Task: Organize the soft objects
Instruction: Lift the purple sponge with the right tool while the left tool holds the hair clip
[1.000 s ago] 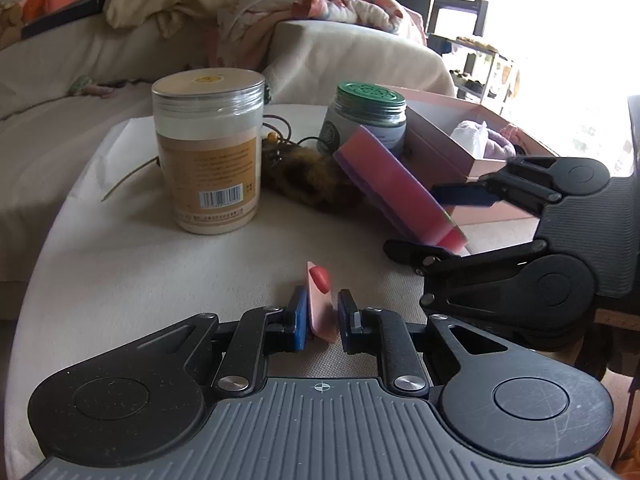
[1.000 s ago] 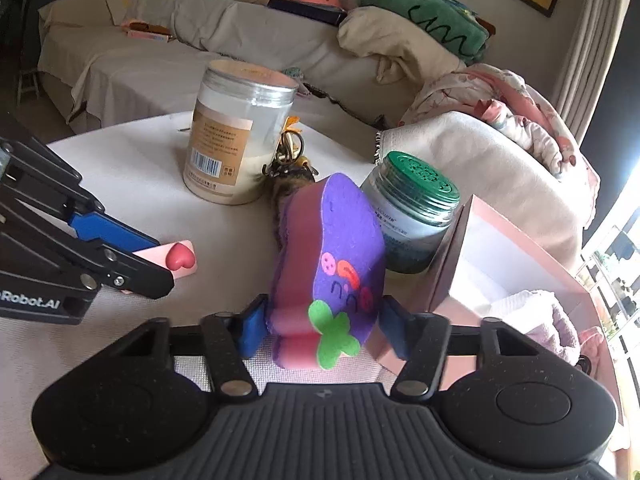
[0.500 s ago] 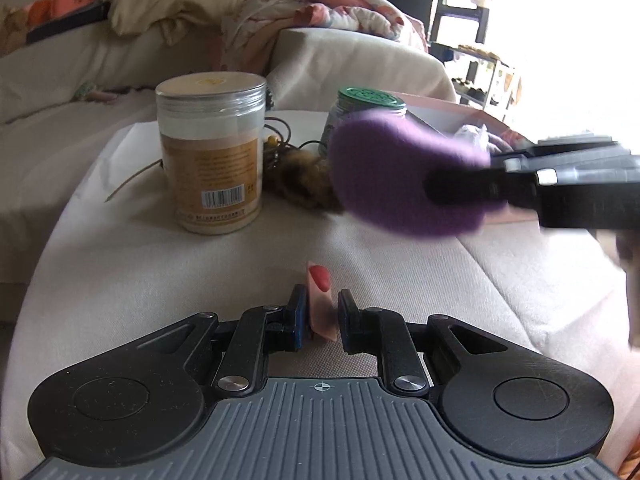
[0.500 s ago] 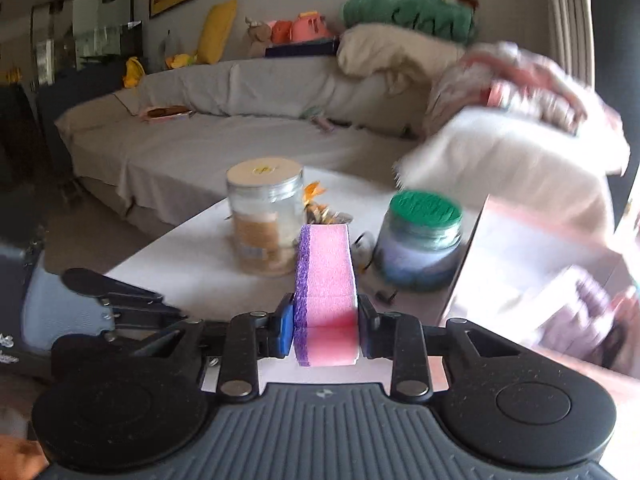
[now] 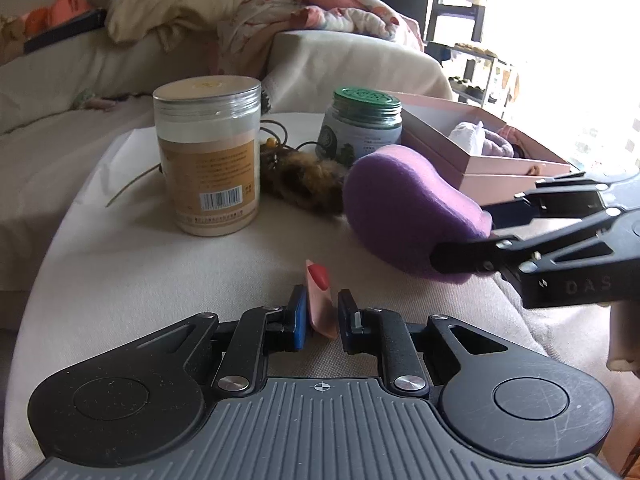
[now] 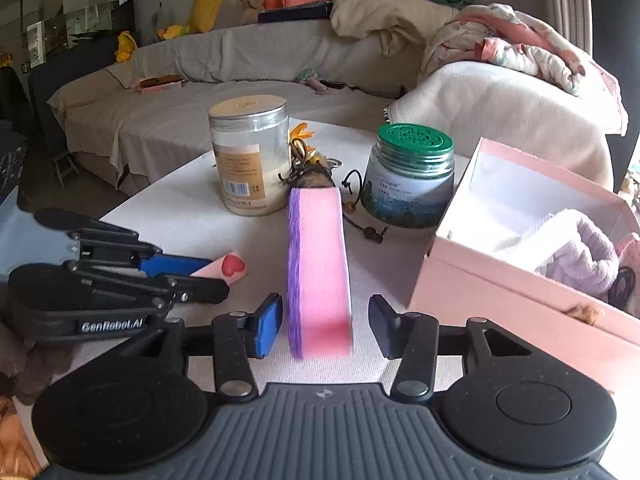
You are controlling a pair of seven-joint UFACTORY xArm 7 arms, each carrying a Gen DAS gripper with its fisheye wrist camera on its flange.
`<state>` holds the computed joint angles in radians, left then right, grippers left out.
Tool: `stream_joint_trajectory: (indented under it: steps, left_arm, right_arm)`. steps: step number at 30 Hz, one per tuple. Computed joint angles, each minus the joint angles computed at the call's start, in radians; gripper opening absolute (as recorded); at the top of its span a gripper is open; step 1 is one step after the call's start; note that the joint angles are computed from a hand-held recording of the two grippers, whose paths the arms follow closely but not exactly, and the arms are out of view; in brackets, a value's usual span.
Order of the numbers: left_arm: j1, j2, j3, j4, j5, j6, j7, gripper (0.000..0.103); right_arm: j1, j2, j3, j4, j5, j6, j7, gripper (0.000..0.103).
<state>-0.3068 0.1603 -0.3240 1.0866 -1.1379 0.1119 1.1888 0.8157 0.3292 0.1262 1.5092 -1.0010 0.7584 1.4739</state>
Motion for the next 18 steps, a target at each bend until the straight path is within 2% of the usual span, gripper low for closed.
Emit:
stream_joint_trajectory:
  steps: [8, 11, 18]
  left_arm:
    - [0.005, -0.003, 0.006, 0.007, -0.064, 0.027, 0.045, 0.015]
    - [0.003, -0.008, 0.013, 0.007, -0.094, 0.048, 0.065, 0.013]
    - [-0.015, -0.018, 0.032, 0.006, -0.141, 0.054, 0.107, 0.013]
  right_arm:
    - [0.01, 0.062, -0.024, 0.079, 0.005, 0.025, -0.064, 0.047]
    - [0.014, 0.07, -0.03, 0.095, 0.014, 0.027, -0.102, 0.033]
    - [0.032, 0.052, -0.036, 0.085, -0.001, 0.035, -0.101, 0.031]
